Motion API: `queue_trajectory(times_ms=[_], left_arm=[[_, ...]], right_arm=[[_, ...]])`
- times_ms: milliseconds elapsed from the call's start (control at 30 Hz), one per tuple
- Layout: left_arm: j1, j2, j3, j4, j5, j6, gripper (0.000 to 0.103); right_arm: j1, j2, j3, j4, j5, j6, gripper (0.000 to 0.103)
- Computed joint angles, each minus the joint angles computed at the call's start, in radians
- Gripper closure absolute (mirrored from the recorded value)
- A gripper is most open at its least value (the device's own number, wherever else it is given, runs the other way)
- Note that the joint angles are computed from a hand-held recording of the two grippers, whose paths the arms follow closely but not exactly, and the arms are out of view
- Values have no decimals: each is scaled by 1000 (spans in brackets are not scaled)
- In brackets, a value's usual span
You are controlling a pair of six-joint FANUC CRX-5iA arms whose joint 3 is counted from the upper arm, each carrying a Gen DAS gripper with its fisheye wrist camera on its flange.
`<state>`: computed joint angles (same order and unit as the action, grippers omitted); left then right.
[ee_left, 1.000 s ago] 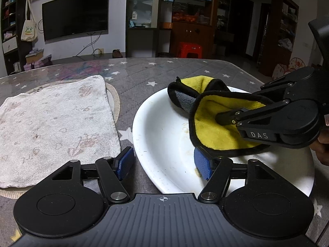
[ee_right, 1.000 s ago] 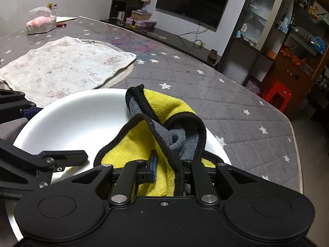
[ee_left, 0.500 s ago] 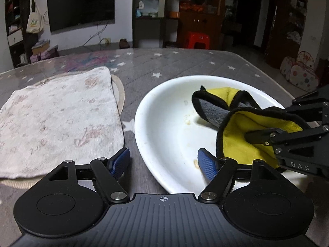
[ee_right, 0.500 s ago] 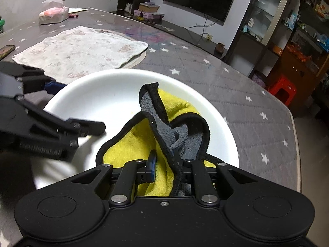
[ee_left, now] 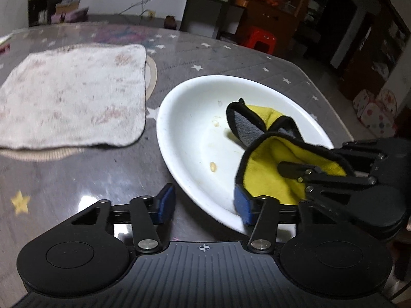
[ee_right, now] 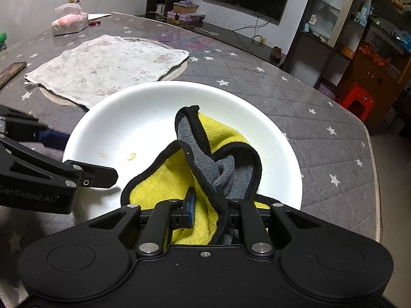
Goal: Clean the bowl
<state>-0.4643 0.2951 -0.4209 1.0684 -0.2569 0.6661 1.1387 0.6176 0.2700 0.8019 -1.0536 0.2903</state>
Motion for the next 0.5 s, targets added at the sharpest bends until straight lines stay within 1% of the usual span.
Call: queue_trajectory(times_ms=[67, 100, 133, 233, 367, 500], left_arm=[[-6, 0, -4, 22, 7, 0, 65], [-9, 1, -6, 43, 6, -14, 70], [-7, 3, -3, 37, 3, -2, 71], [2, 10, 12, 15, -11, 10, 73], [8, 19, 23, 8, -15, -2, 74], [-2, 38, 42, 0, 25, -57, 75]], right_arm=[[2, -6, -5, -6, 10, 4, 87], [2, -9, -7, -8, 12, 6, 87], [3, -11, -8, -9, 13, 8, 87], [4, -14, -9, -14, 18, 17, 87], [0, -11, -3, -21, 19, 33, 88], [-2, -12, -3, -23, 18, 45, 88]])
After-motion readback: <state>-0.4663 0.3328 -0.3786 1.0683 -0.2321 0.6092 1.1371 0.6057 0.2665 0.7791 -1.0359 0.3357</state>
